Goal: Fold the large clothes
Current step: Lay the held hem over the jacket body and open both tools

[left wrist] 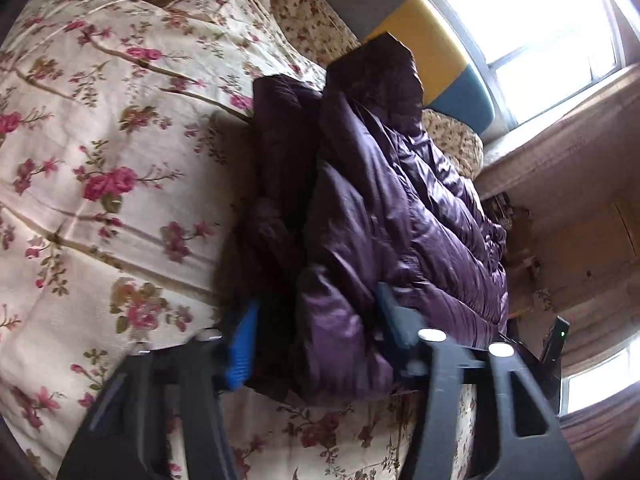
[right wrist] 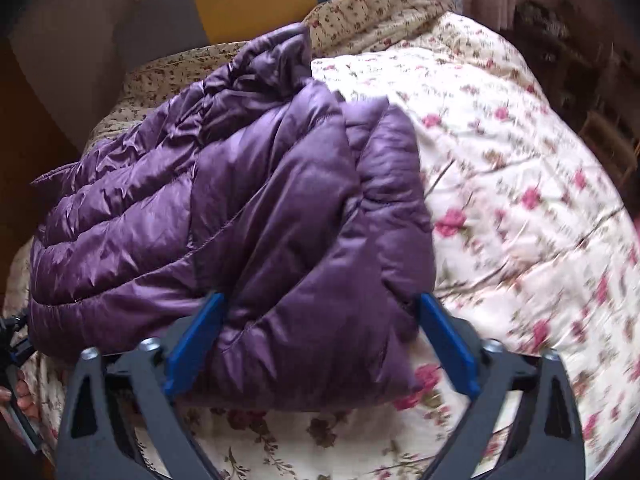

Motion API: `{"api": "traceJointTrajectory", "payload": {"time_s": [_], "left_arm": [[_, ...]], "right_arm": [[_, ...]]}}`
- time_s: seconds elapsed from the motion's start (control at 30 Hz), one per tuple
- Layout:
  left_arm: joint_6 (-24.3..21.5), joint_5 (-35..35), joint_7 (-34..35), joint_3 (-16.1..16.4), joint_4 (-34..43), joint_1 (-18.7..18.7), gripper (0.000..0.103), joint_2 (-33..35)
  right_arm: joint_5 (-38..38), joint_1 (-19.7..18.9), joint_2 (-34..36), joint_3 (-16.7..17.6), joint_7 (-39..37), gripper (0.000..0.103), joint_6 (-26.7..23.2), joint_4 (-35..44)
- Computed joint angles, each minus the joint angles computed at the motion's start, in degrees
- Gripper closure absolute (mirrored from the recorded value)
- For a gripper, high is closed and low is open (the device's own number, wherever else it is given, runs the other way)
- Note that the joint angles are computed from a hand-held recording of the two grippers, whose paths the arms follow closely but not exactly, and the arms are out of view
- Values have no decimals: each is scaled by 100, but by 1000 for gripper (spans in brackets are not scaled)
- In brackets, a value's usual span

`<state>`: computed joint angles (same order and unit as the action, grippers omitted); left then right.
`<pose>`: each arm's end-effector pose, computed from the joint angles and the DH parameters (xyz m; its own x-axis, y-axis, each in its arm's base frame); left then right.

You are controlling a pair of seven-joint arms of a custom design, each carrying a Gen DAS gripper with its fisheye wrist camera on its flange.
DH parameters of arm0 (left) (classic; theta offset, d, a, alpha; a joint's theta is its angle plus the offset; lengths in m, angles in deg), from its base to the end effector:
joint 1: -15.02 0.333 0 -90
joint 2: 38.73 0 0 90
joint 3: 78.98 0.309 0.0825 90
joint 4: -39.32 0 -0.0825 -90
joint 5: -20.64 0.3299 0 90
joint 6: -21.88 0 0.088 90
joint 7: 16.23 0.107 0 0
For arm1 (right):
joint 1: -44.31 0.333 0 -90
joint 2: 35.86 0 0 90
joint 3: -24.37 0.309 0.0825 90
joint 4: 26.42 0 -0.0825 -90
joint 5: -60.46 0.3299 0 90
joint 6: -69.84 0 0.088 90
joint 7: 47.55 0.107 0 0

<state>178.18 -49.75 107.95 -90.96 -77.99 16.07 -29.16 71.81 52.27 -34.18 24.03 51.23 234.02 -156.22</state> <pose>0.5574 -0.0668 0.4228 0.0397 -0.7612 0.6474 -0.8225 -0.3928 -0.4114 0.5213 0.0587 0.4394 -0.1285 -0.9657 -0.2259 -0.8370 0.2277 -0.4975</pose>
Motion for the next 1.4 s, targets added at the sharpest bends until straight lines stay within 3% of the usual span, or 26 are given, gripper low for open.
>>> {"api": "traceJointTrajectory", "payload": {"time_s": [0.03, 0.1, 0.17, 0.27, 0.33, 0.6, 0.93, 1.3, 1.4], "left_arm": [[40, 84, -9, -4, -5, -25, 69, -7], [71, 186, 13, -16, -46, -48, 77, -57], [51, 202, 73, -13, -55, -42, 83, -78], [12, 166, 208, 6, -201, -47, 89, -248], [-2, 178, 275, 44, -347, -85, 90, -396], [-198, 25, 559, 377, -1285, -298, 90, -1263], [-215, -127, 709, 853, -3182, -886, 90, -3121], [125, 539, -229, 1034, -4673, -1494, 90, -4808], [72, 1042, -702, 1006, -4899, -1472, 88, -5146]], "right_arm": [[57, 10, -8, 16, -34, 35, 26, -16], [-33, 40, -53, 32, -9, 51, 36, -47], [-442, 64, -160, 34, 155, 73, 34, -114], [-906, 54, -342, 76, 397, 85, 35, -256], [-1240, 19, -509, 142, 585, 88, 28, -390], [-1342, -24, -1650, 449, 468, 89, -219, -1400], [-1090, -28, -3428, 962, 366, 89, -831, -2745], [-1091, 230, -5103, 1569, 894, 89, -1772, -3636], [-1151, 250, -5298, 1629, 1032, 74, -1889, -3734]]}}
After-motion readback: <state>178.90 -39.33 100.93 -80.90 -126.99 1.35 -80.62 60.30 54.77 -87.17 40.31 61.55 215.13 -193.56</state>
